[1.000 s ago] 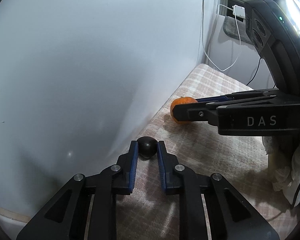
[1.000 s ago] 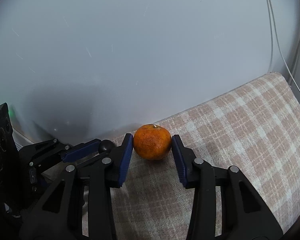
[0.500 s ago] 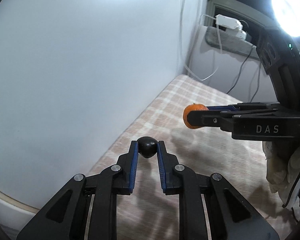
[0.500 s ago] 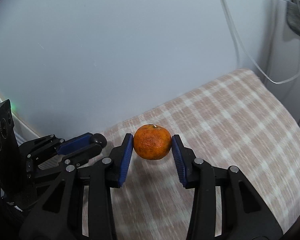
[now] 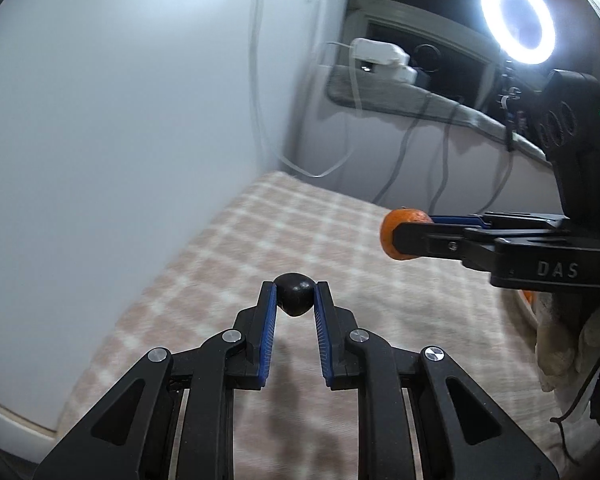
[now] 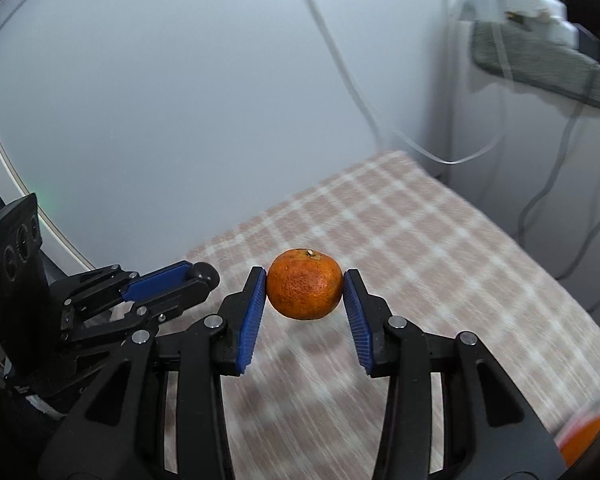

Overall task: Organize fruits
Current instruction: 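Carry the plum and mandarin with both grippers over the plate, then lower both fruits onto the plate and open both grippers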

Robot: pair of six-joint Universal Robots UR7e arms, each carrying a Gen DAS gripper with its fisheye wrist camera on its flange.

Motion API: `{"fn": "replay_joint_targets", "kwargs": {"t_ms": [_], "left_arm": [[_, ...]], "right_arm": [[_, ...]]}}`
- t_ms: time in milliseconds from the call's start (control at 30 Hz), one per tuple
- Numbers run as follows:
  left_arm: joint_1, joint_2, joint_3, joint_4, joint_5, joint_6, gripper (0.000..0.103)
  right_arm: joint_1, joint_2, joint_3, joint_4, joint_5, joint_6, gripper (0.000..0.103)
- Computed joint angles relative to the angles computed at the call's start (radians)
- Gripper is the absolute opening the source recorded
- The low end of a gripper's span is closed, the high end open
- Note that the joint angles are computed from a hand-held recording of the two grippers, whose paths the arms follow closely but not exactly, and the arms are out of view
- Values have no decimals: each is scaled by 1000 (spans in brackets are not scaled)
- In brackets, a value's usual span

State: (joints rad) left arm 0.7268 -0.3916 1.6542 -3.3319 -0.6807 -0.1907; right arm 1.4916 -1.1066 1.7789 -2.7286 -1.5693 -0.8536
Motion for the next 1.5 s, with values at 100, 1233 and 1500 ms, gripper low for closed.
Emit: {"fn": "replay_joint_targets", "kwargs": {"t_ms": [100,1233,1500], "left_arm": [[-4,24,-38,14,-44,19,17],[-36,395,-764,441,-526,257,17],[-29,519,-1010,618,-599,260,17]], "right_arm": [[-30,-49,30,-26,7,-2,41],[-345,-236,-57,-61,-25,102,41],[-371,-204,-115,16,-8,137,41]]}}
